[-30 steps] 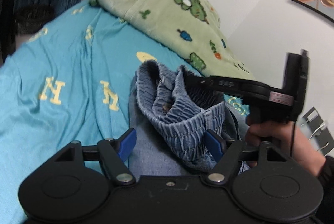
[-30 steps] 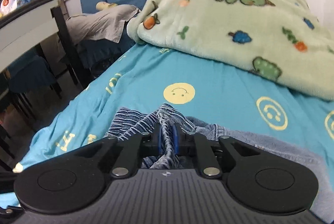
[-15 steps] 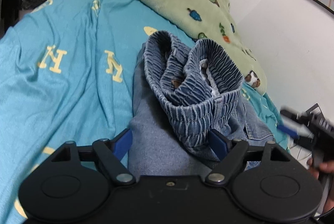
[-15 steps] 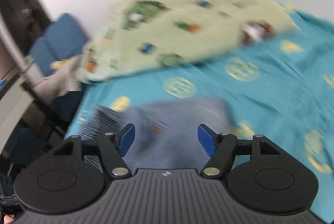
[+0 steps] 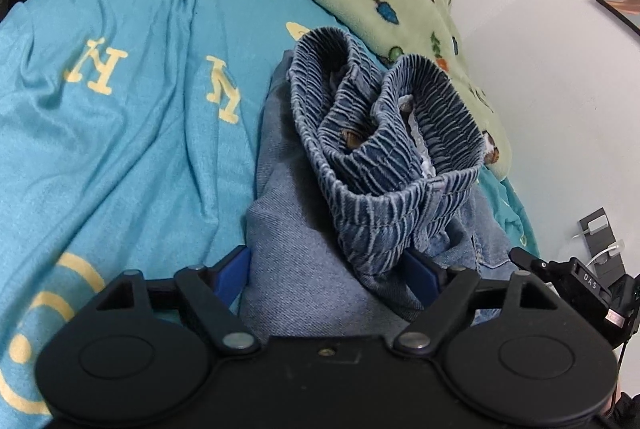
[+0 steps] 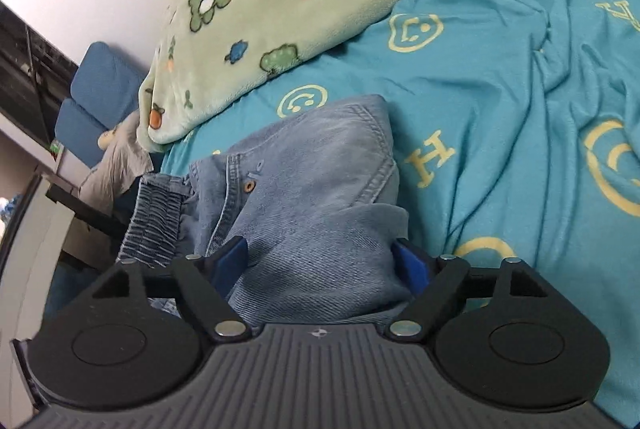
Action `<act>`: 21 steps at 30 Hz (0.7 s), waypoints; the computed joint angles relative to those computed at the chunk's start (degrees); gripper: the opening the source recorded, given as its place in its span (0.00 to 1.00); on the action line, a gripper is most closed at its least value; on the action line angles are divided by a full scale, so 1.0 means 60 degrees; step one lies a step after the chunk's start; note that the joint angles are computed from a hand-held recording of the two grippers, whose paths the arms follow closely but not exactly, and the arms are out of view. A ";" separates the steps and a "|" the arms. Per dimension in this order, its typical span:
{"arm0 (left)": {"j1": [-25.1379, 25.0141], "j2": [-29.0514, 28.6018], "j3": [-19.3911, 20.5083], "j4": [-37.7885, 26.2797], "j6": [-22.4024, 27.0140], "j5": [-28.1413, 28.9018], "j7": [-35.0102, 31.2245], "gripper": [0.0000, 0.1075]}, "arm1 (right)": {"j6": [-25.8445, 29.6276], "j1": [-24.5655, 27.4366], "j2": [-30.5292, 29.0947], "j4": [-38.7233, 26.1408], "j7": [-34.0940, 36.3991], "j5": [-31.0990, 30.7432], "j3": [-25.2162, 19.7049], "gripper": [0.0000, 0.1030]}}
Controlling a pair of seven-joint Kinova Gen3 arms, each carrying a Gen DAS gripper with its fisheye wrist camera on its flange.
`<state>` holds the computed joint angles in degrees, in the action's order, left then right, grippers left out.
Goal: Fold clothes
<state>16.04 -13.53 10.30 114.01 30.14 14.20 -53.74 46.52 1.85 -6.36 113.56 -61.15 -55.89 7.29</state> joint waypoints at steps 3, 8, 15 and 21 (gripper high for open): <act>-0.0041 0.0004 0.0072 -0.0053 0.0031 -0.0143 0.0036 0.72 | -0.0270 -0.0075 -0.0060 0.0005 -0.0383 0.0406 -0.0189 0.76; -0.0533 -0.0002 0.0979 -0.0428 0.0429 -0.1528 0.0998 0.49 | -0.0926 -0.0377 -0.0349 -0.0047 -0.1408 0.1594 -0.0583 0.51; -0.0469 -0.0250 0.1325 -0.0454 0.0061 -0.2442 0.1559 0.27 | -0.2001 -0.1098 -0.1142 -0.0040 -0.2755 0.2882 -0.0849 0.33; -0.0138 -0.0616 0.1053 -0.0559 -0.0296 -0.2024 0.1428 0.25 | -0.2087 -0.1805 -0.1637 -0.0520 -0.3036 0.3302 -0.0354 0.30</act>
<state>15.21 -17.23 16.62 110.65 28.36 2.05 -45.17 33.99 -8.98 -16.19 110.44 -79.36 -36.07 5.17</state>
